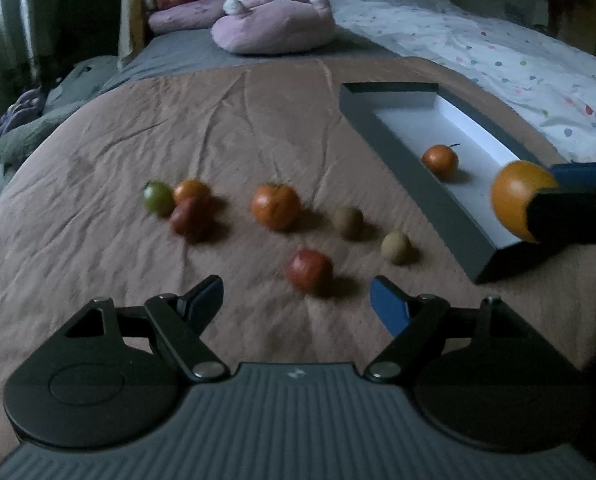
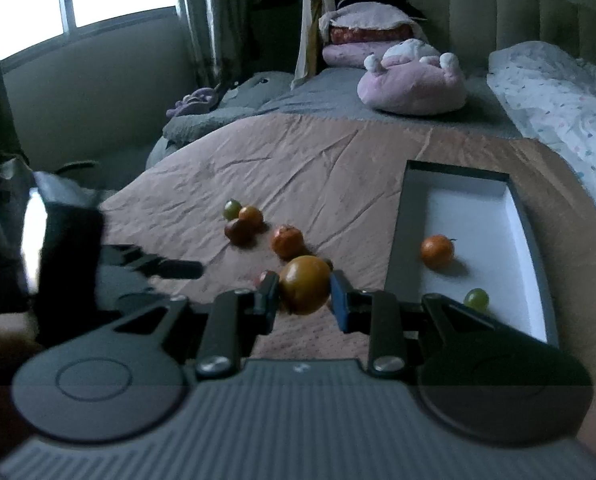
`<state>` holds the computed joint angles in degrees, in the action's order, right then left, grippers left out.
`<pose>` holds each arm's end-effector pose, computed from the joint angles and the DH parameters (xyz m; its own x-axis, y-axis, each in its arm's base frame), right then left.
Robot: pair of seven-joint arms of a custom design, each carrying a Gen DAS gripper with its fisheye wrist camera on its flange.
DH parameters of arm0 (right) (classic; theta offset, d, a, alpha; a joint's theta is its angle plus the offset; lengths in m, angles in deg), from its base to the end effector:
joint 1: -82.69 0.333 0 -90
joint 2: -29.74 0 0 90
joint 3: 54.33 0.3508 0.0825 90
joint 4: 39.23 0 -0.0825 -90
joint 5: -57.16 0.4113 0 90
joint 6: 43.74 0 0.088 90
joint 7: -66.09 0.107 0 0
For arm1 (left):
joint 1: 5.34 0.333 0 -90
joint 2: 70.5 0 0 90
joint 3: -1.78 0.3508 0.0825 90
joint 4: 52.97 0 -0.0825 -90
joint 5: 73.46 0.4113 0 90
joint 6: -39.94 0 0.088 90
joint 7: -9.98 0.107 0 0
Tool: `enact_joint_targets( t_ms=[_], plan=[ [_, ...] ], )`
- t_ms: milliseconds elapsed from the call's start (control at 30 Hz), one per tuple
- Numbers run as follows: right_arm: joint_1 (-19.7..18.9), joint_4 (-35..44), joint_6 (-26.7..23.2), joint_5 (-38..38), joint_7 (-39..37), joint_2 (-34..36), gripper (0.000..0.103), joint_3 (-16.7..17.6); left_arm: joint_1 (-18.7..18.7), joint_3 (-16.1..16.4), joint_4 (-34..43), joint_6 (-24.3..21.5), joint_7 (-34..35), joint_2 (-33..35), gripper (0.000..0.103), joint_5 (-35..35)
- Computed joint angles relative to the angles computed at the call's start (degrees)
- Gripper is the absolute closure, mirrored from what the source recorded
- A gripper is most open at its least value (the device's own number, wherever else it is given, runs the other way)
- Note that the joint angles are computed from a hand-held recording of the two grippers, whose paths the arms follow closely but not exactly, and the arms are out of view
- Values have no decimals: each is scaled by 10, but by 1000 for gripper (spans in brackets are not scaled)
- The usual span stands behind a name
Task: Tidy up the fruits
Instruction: 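Grasp the red fruit with the left gripper while the right gripper holds the orange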
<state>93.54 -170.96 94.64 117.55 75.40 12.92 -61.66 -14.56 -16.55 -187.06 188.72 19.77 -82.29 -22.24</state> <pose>0.5092 0.0313 0.5325 0.7350 -0.6705 -0.1012 -0.4611 -0.3848 -0.7996 0.4556 -0.2616 0.4738 0.2227 -0.9749 0.0055 -0.6908 -0.1618 -0.7047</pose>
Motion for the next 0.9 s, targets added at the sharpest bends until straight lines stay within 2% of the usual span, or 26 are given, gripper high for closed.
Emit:
enact_joint_targets(
  t_ms=[100,167,400,567,900],
  plan=[
    [-2,4,-5,3,1,1,72,-4,2,4,17,-1,8,24,22,8],
    [-5,3,-7,6,0,0,72,-5,2,11,22,7,9,34,32,13],
    [-12,4,-8,13,4,3,72,-6,-5,30,35,20,34,64,49,0],
    [-14,0,-3,17,4,-2,72,-6,-7,35,28,24,32,58,67,-3],
    [-14,-8,-5,16,4,-12,72,-10,-5,20,0,1,12,11,67,-27]
  ],
)
